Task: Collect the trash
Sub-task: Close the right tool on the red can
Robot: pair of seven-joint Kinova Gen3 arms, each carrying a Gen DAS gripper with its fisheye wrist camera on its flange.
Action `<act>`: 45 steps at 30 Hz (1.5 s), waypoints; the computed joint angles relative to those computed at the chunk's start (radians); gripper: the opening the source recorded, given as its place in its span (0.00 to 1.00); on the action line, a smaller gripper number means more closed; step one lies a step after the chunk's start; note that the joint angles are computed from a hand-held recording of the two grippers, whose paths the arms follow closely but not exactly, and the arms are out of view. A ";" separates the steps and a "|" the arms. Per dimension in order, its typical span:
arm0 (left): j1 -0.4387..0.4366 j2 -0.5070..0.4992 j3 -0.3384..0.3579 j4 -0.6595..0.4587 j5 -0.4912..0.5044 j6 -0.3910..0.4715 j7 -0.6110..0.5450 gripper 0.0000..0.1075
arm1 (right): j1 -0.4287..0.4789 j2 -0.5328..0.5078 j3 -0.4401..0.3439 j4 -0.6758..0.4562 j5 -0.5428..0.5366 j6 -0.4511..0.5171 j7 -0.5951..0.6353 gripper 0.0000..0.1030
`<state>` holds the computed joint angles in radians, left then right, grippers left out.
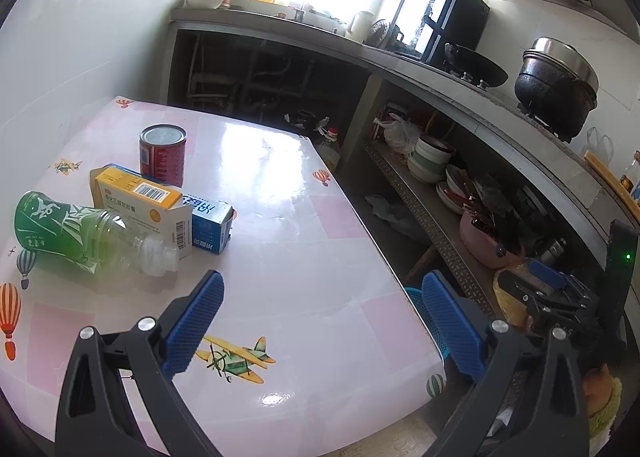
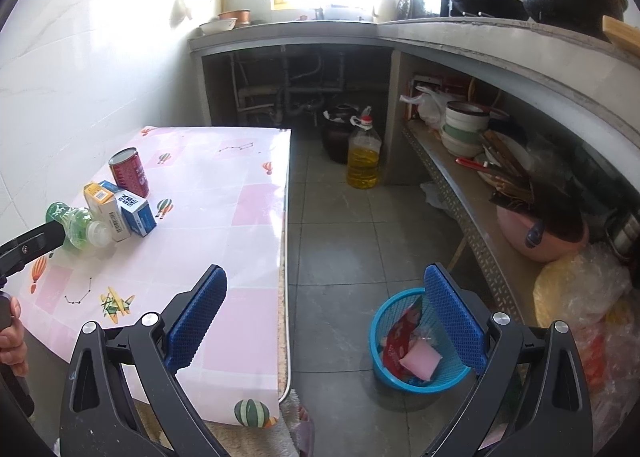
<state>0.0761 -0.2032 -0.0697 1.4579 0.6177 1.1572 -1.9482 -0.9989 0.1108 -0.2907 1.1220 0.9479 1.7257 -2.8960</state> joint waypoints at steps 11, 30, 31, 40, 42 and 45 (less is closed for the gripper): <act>-0.055 -0.020 -0.061 0.060 -0.031 -0.030 -0.011 0.91 | 0.129 -0.032 -0.004 0.016 -0.151 -0.263 0.048 0.92; -0.279 0.087 -0.158 0.054 0.117 -0.002 0.050 0.89 | 0.165 0.115 0.115 -0.158 -0.463 -0.479 0.355 0.92; -0.289 0.090 -0.155 0.051 0.125 -0.001 0.048 0.89 | 0.172 0.118 0.120 -0.161 -0.482 -0.489 0.369 0.92; -0.337 0.096 -0.151 0.054 0.200 0.030 -0.024 0.84 | 0.216 0.186 0.152 -0.260 -0.623 -0.553 0.490 0.86; -0.344 0.098 -0.153 0.052 0.212 0.042 -0.032 0.82 | 0.236 0.208 0.152 -0.295 -0.672 -0.565 0.536 0.84; -0.354 0.097 -0.156 0.048 0.230 0.052 -0.053 0.80 | 0.254 0.255 0.162 -0.382 -0.731 -0.548 0.596 0.84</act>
<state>-0.2783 -0.1065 -0.2258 1.5063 0.8478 1.2092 -2.0016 -0.7450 0.3653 -0.1282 0.7399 0.2173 1.1780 -2.2999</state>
